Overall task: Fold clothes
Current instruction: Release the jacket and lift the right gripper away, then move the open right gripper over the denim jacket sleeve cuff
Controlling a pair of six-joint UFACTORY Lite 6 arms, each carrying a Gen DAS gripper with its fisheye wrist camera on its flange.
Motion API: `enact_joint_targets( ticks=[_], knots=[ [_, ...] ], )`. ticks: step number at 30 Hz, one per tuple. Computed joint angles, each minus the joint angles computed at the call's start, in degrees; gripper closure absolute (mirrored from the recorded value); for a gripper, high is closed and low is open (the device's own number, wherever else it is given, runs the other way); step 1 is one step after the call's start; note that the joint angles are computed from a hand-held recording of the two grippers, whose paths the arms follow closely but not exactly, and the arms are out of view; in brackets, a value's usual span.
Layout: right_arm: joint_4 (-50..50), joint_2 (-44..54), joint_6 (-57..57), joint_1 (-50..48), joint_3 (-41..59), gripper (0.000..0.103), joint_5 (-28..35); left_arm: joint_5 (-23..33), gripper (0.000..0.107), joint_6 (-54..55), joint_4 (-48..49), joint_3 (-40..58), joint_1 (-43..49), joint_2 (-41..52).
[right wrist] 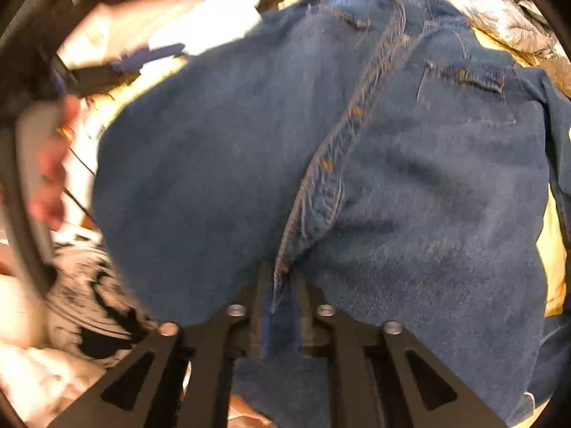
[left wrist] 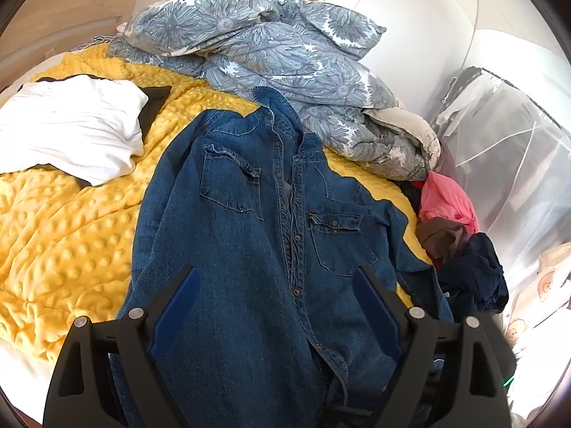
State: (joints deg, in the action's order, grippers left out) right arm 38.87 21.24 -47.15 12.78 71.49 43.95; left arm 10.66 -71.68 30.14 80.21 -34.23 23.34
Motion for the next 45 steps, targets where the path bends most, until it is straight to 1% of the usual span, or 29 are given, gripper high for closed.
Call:
enact_joint_targets(
  ticks=[1, 2, 3, 5, 6, 8, 11, 13, 14, 15, 16, 18, 20, 22, 23, 25, 26, 27, 28, 30, 31, 32, 34, 37, 39, 42, 43, 45],
  knots=[
    [3.48, -0.79, -2.60, -1.84, 0.13, 0.066, 1.23, -0.03, 0.018, 0.15, -0.20, -0.05, 0.07, 0.02],
    [6.96, -0.90, -4.70, -3.76, 0.51, 0.052, 2.13, -0.24, 0.018, 0.94, -1.22, -0.17, 0.28, -0.02],
    [9.40, -0.47, -5.60, -5.63, 1.25, 0.048, 3.22, -0.43, 0.018, 1.67, -2.16, -0.29, 0.48, -0.04],
    [13.32, 0.83, -6.23, -8.90, 3.12, 0.048, 5.11, -0.45, 0.018, 1.52, -2.13, -0.26, 0.60, 0.03],
    [12.61, 2.40, -4.52, -9.27, 4.72, 0.048, 4.47, -0.46, 0.018, 1.33, -2.01, -0.26, 0.64, 0.06],
    [7.71, 6.71, 0.37, -8.21, 9.12, 0.048, 1.72, -0.35, 0.018, 1.26, -1.99, -0.08, 0.55, 0.30],
    [1.61, 8.65, 3.69, -6.02, 7.50, 0.048, -3.13, 0.00, 0.018, 4.52, -4.95, 0.87, 0.19, 1.24],
    [-4.37, 9.85, 7.01, -2.97, 8.08, 0.048, -7.06, 0.38, 0.018, 5.98, -6.08, 1.45, -0.28, 1.84],
    [-5.44, 9.77, 6.86, -2.15, 7.72, 0.048, -8.45, 0.60, 0.018, 7.54, -7.19, 1.87, -0.55, 2.19],
    [-4.11, 7.95, 5.16, -2.79, 7.10, 0.048, -7.48, 0.84, 0.018, 8.29, -7.31, 2.22, -0.91, 2.46],
    [-0.38, 6.33, 1.70, -4.40, 6.29, 0.048, -5.74, 1.64, 0.018, 7.69, -5.61, 2.96, -1.57, 2.86],
    [7.26, 2.23, -5.11, -9.03, 4.00, 0.048, -2.36, 4.09, 0.018, 2.72, 2.06, 4.37, -3.31, 3.50],
    [12.32, -1.22, -9.20, -14.16, 2.27, 0.048, -1.01, 8.59, 0.018, -3.48, 12.34, 6.68, -6.26, 4.76],
    [17.65, -2.83, -11.89, -20.54, 1.84, 0.046, 0.37, 13.39, 0.018, -5.24, 18.43, 9.67, -9.40, 6.80],
    [19.35, -3.22, -11.67, -21.68, 1.75, 0.045, -0.19, 15.66, 0.018, -5.10, 20.50, 11.55, -11.09, 8.22],
    [22.76, -4.76, -12.58, -24.94, 0.62, 0.044, -0.53, 18.57, 0.018, -4.49, 22.38, 14.60, -13.50, 10.60],
    [23.50, -5.90, -12.66, -25.51, -0.29, 0.040, -0.88, 19.60, 0.018, -4.53, 23.02, 15.71, -14.12, 11.43],
    [24.21, -7.03, -12.70, -26.09, -1.15, 0.034, -1.21, 21.35, 0.018, -5.24, 24.22, 17.19, -15.17, 12.61],
    [24.91, -8.14, -12.71, -26.67, -1.98, 0.032, -1.53, 23.80, 0.018, -6.15, 25.60, 18.78, -16.34, 13.83],
    [27.37, -9.03, -14.79, -27.28, -3.90, 0.032, -1.65, 27.20, 0.018, -7.42, 28.21, 20.81, -18.07, 15.34],
    [27.31, -9.94, -15.15, -27.80, -4.63, 0.032, -0.69, 28.86, 0.018, -7.92, 29.52, 21.56, -18.92, 15.82],
    [26.90, -12.99, -15.61, -28.61, -7.36, 0.032, 0.16, 30.95, 0.018, -8.59, 30.88, 22.34, -19.87, 16.34],
    [26.65, -15.02, -16.77, -28.53, -9.53, 0.032, -0.64, 32.88, 0.018, -9.85, 32.50, 21.98, -20.84, 16.07],
    [27.23, -17.08, -17.47, -28.19, -11.27, 0.032, -2.91, 33.42, 0.018, -11.60, 32.31, 20.17, -21.42, 14.79],
    [28.69, -17.72, -18.57, -28.41, -12.21, 0.032, -4.73, 34.93, 0.018, -13.15, 32.48, 19.41, -22.16, 14.35],
    [29.63, -20.90, -19.98, -31.22, -15.37, 0.032, -6.00, 42.33, 0.018, -14.26, 34.11, 21.68, -25.45, 16.28],
    [29.86, -21.37, -20.49, -32.68, -16.13, 0.032, -4.90, 44.75, 0.018, -13.44, 34.04, 23.17, -26.87, 17.42],
    [29.47, -21.40, -20.94, -35.61, -17.00, 0.032, -0.99, 47.09, 0.018, -12.57, 33.28, 24.36, -29.14, 18.42]
  ],
)
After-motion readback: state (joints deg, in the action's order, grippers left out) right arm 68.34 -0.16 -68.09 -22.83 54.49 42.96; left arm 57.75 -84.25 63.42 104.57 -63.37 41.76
